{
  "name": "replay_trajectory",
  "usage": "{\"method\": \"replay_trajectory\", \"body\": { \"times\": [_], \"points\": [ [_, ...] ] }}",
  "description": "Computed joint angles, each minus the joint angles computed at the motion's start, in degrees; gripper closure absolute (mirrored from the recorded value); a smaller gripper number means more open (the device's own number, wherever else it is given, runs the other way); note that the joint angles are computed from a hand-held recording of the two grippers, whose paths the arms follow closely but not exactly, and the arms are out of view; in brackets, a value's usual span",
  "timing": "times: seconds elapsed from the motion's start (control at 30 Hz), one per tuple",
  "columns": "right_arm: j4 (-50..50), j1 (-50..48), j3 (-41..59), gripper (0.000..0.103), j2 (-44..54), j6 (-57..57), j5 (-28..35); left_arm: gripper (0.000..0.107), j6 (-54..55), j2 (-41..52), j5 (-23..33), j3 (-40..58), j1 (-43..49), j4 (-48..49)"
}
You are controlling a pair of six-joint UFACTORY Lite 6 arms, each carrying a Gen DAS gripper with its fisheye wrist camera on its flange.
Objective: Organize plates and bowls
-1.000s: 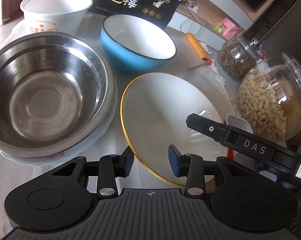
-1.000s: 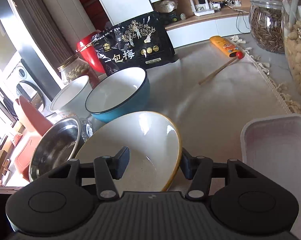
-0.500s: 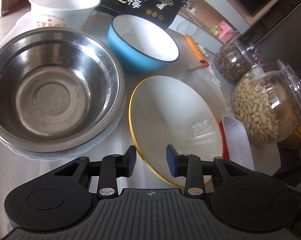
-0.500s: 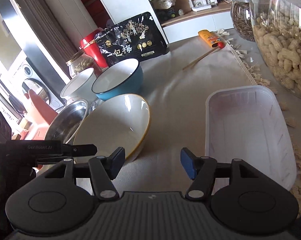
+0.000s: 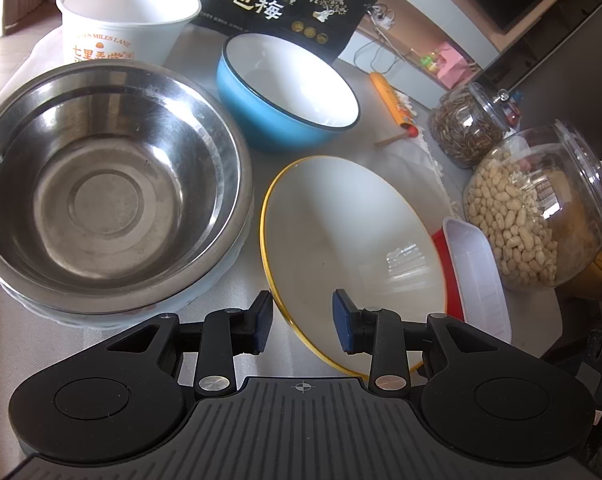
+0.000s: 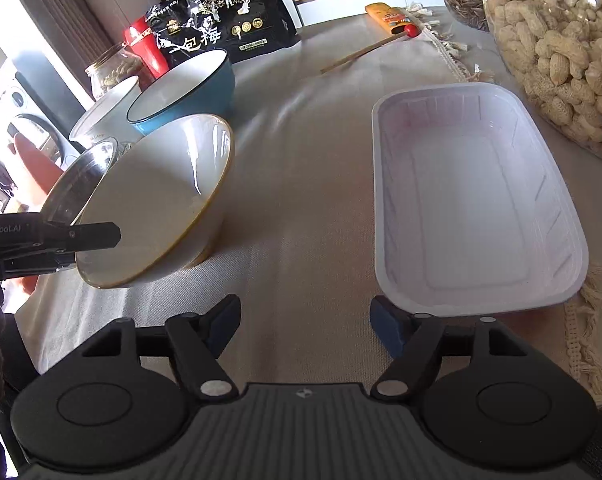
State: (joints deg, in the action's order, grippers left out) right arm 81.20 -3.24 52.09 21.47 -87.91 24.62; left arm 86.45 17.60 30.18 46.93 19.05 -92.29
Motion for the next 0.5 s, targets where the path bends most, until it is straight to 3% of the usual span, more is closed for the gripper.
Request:
{"method": "replay_trajectory", "body": {
  "times": [0.1, 0.27, 0.43, 0.5],
  "points": [
    [0.1, -1.0, 1.2, 0.015, 1.5, 0.9, 2.6, 0.072, 1.6, -0.3, -0.6, 0.0, -0.1, -0.8],
    [6.2, -1.1, -0.2, 0.0, 2.3, -7.3, 5.0, 0.072, 4.1, -0.2, -1.4, 0.1, -0.6, -2.2],
    [13.4, 4.1, -2.7, 0.0, 0.0, -12.8, -2.3, 0.072, 8.6, -4.4, -1.4, -2.6, 0.6, -6.4],
    [9.1, 7.0, -1.7, 0.0, 0.0, -10.1, -6.4, 0.072, 10.6, -5.9, 0.7, -2.4, 2.4, -9.7]
  ]
}}
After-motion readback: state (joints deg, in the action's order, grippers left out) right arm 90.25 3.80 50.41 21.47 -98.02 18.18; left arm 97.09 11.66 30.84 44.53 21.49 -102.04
